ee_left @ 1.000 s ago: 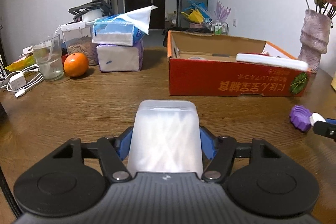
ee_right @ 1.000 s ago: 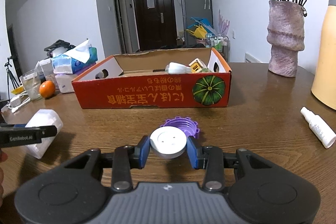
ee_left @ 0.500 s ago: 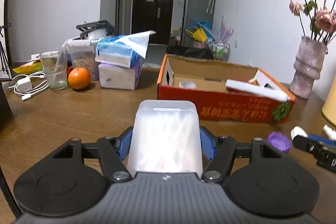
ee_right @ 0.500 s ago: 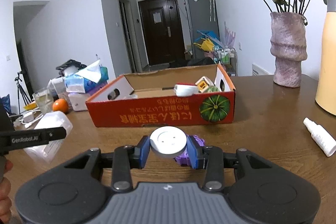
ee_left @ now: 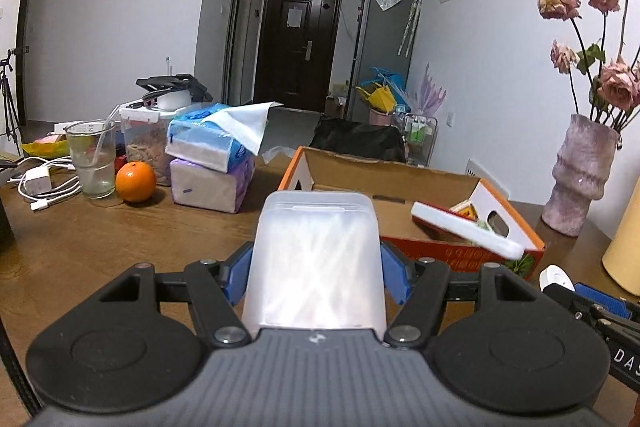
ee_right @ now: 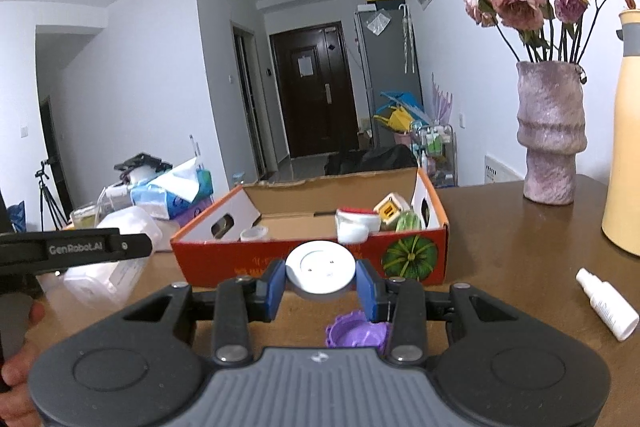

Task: Organize rigid objects
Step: 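Carry the clear plastic box and white lid over the cardboard box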

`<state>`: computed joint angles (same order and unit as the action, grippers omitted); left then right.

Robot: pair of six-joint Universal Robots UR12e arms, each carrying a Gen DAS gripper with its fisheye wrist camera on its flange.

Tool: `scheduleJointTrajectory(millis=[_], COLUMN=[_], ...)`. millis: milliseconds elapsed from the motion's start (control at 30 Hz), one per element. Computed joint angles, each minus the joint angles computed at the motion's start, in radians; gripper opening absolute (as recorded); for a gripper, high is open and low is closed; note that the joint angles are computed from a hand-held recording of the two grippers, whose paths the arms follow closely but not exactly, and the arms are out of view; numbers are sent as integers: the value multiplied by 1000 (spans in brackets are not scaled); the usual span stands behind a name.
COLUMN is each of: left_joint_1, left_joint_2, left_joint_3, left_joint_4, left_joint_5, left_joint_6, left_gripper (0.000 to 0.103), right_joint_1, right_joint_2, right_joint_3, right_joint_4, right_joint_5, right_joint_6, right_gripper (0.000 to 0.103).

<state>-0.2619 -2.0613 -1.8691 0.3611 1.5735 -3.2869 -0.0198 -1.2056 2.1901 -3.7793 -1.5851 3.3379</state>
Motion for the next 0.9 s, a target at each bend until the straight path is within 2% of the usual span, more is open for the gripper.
scheduleJointTrajectory(millis=[367, 900], left_joint_1=[-26, -45], left_joint_2=[-43, -139], left_joint_3=[83, 248], left_joint_4=[5, -23], left_joint_5=[16, 14], left_joint_6=[-39, -36], left_gripper=[66, 66], right_joint_1=[-27, -54], right_joint_2=[23, 97], right_joint_3=[-51, -171], right_joint_4=[-21, 27], right_joint_5=[7, 2], right_joint_6=[8, 4], right_gripper=[38, 38])
